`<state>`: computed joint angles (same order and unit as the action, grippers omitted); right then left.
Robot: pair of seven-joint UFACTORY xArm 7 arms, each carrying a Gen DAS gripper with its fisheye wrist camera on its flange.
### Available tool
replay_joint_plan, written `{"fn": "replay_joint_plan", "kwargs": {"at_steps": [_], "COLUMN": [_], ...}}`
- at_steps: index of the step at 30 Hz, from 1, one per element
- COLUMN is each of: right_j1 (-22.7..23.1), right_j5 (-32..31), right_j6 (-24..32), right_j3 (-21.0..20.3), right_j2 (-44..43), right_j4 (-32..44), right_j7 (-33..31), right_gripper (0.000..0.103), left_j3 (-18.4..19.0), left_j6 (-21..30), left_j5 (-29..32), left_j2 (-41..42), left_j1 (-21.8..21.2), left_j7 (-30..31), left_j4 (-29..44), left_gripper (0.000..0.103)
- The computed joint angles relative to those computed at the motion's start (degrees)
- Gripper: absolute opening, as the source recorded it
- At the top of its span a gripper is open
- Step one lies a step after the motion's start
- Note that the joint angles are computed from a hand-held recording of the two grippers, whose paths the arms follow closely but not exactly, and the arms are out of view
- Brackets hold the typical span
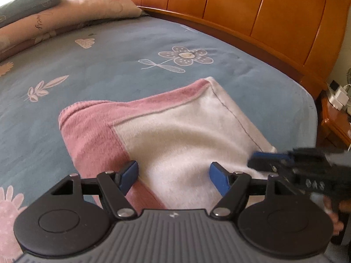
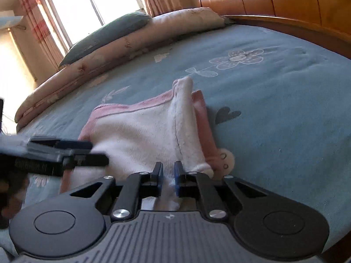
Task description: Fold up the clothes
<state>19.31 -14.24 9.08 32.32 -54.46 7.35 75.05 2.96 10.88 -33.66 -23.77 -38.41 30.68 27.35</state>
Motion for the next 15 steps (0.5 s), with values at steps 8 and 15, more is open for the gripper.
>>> {"fn": "replay_joint_plan", "kwargs": {"at_steps": [8,15], "right_j1": [1.82,-0.09], "right_j5": [-1.05,-3.49], "right_j6": [4.05,4.88], "right_j3": [1.08,2.37], "right_j2": [-4.50,-0.32], "right_j4": [0.84,3.99], "right_j7": [0.11,-2.71], "right_gripper": [0.020,0.032], "left_j3": [1.19,0.11], "left_j6": [-2.44,-4.25], "left_j5": [-2.78,2.59], "left_j2": [-2.09,2.30], "left_j1": [-2.18,1.03], "left_j7": [0.69,-5.33], "left_j4": [-0.34,0.61], "left_gripper": [0.073,0.076]}}
